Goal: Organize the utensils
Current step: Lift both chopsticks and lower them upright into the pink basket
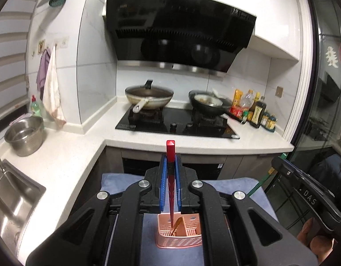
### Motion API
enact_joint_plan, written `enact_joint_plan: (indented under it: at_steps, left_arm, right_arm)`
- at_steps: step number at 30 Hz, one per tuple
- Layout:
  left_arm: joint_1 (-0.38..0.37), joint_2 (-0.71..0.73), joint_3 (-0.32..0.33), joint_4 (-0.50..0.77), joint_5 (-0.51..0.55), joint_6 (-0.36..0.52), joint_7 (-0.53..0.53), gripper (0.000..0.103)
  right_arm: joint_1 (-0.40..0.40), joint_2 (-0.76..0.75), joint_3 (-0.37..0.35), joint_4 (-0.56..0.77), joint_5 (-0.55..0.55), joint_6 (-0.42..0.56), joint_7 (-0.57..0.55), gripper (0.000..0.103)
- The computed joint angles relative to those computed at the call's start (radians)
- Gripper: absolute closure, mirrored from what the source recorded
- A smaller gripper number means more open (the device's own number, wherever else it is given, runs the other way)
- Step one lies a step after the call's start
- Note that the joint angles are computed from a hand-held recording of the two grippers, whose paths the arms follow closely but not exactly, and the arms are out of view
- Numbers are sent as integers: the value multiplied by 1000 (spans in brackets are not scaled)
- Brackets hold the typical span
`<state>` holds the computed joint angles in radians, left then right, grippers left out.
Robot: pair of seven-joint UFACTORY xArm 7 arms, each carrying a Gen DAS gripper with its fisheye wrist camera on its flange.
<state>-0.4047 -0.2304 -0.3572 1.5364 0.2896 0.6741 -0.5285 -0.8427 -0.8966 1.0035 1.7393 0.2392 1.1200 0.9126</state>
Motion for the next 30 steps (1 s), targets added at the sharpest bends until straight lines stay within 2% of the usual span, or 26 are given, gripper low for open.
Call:
enact_joint_plan:
  at_steps: [5,11,22,24,25,27,29,30]
  left_arm:
    - [-7,22,13,-43,-17,-15,4,96]
    - [-16,38,22,-78,-20,-7,-2,96]
    - [-30,49,31,-88,-15,21,-14,96]
    - [-26,47,25,-92,8,17,-34,94]
    - [-24,46,21,-92,23,20,-45,93]
    - [-21,43,13,-91,52,32,-66,73]
    - [-16,32,8,-99,78,31,-92,64]
    - [-15,24,8,-106,83,27,-96,64]
  right_arm:
    - [38,6,24,-100,23,-42,18,96]
    - [86,35,56,-169,-2,-65,51,96]
    - [138,85,86,-210,-68,-79,103,95]
    - [141,85,88,-206,-84,-72,112,90]
    - [144,84,86,-205,-89,-68,116,87]
    - [151,81,81,-205,-95,-62,127,79]
    - [164,80,74,-205,-99,-55,136,74]
    - [169,79,72,-204,-103,-52,137,74]
